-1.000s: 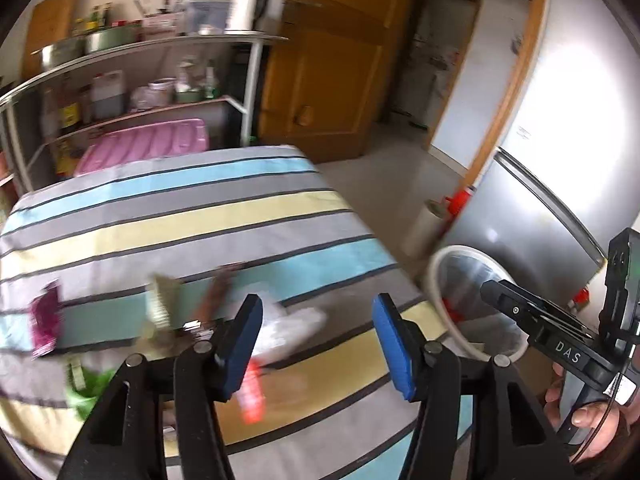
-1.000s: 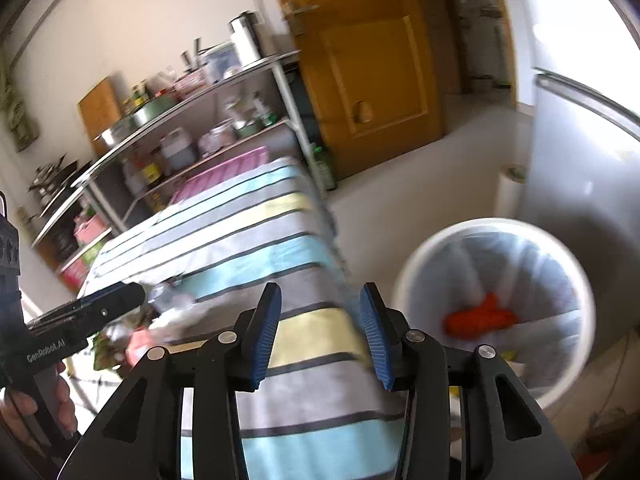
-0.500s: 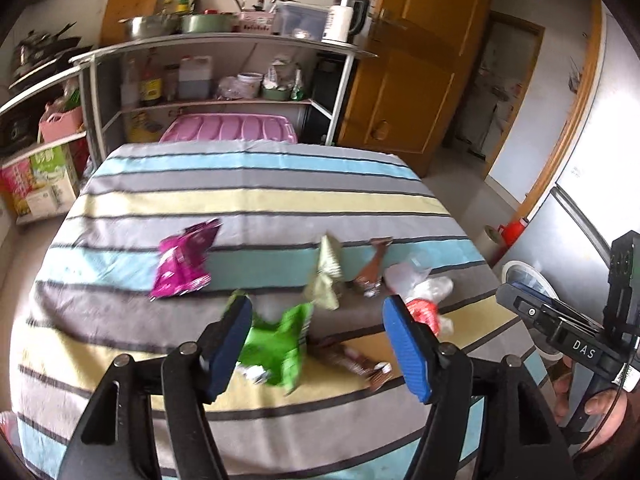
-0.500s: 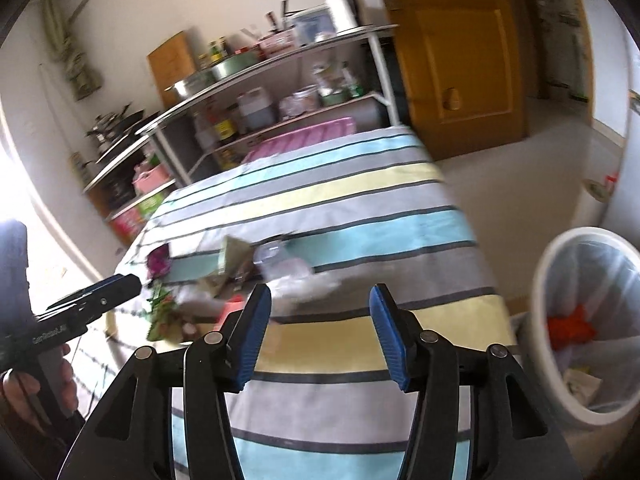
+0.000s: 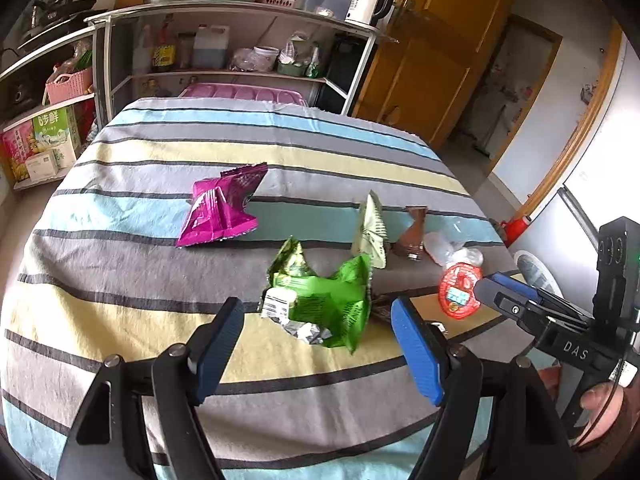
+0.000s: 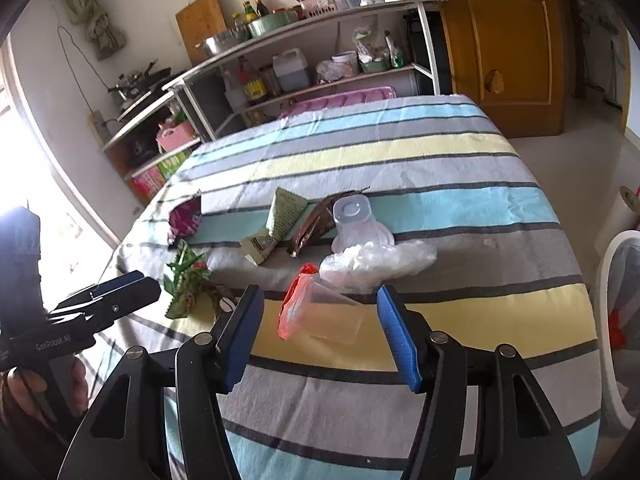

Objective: Collect trash
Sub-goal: 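Grasp the green snack bag with the left tool while the right tool grasps a clear plastic box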

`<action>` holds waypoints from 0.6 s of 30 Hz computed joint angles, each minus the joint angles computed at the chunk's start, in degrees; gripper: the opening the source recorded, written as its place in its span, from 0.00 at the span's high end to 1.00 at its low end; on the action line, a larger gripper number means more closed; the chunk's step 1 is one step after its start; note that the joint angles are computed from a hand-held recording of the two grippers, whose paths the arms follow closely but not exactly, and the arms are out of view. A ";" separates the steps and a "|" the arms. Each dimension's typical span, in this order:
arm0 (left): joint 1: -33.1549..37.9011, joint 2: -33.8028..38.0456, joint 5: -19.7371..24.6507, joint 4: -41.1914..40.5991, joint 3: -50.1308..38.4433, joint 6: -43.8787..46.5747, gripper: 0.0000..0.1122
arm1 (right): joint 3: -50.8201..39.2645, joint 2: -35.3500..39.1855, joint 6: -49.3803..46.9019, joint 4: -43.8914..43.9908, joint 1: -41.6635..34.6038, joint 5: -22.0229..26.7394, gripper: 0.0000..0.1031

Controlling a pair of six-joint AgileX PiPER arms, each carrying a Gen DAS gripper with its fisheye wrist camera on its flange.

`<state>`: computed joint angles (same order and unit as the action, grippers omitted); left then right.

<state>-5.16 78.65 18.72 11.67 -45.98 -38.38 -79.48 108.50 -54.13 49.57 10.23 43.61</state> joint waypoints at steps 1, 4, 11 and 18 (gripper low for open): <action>0.18 0.39 -0.23 -0.63 -0.13 0.81 0.31 | -0.02 0.05 0.47 -0.74 0.49 -0.48 0.42; 1.49 2.28 -0.21 -4.21 -1.25 4.92 0.31 | -0.61 0.32 3.05 -3.72 1.73 -1.58 0.42; 1.90 6.61 1.01 -3.31 -4.52 5.69 0.30 | -2.55 1.87 7.34 -8.44 2.95 -2.66 0.42; 1.74 7.85 -0.22 -4.19 -4.67 6.69 0.33 | -3.73 2.88 8.88 -9.59 2.88 -2.32 0.42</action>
<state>-3.41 86.50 18.50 7.49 -50.65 -31.68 -83.22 111.38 -45.24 39.98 13.11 41.29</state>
